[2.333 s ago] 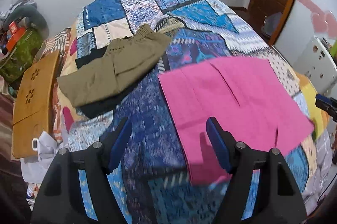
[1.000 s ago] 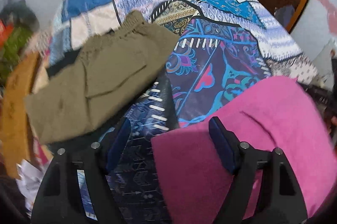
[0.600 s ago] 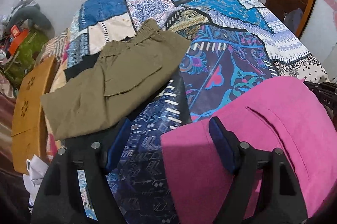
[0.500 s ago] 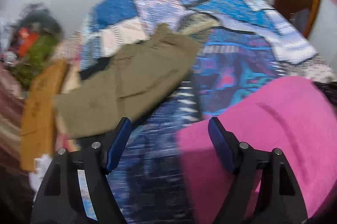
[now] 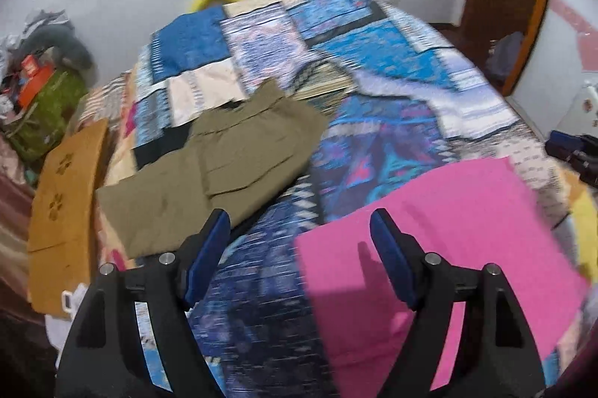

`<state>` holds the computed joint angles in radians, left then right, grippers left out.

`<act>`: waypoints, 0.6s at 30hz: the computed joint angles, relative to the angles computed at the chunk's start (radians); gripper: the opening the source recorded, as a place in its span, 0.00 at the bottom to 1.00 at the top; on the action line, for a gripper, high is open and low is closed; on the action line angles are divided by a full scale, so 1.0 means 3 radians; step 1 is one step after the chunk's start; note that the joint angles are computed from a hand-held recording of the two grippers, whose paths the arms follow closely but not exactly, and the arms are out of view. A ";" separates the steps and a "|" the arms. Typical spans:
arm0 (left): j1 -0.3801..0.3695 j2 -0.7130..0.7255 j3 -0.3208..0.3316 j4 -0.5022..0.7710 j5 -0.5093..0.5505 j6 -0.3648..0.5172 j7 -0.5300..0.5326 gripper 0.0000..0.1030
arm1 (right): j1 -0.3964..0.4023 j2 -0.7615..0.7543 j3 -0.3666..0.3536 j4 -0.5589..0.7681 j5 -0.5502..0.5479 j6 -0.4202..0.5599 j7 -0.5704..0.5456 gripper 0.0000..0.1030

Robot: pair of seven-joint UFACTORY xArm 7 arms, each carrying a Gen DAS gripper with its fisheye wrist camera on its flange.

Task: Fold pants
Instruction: 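Pull the folded pink pants' edge with the right gripper and release, then press the folded pink pants flat with both open grippers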

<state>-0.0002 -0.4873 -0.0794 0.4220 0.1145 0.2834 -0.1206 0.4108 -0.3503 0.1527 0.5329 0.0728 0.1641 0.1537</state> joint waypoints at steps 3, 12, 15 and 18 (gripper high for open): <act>-0.0294 0.0053 0.0131 0.0103 -0.0219 0.0066 0.0162 0.80 | 0.0410 0.0005 -0.0204 0.0103 0.0314 0.0034 -0.0270 0.53; -0.0581 0.0526 0.0184 0.0411 -0.0615 0.0351 0.0511 0.80 | 0.1065 0.0594 -0.0354 0.0585 0.1441 0.0206 -0.1205 0.61; -0.0535 0.0662 0.0133 0.0419 -0.0584 0.0377 0.0527 0.81 | 0.1014 0.0744 -0.0267 0.0703 0.1578 0.0364 -0.1378 0.61; -0.0507 0.0707 0.0117 0.0353 -0.0564 0.0306 0.0574 0.89 | 0.0889 0.0897 -0.0092 0.0791 0.1361 0.0549 -0.1333 0.63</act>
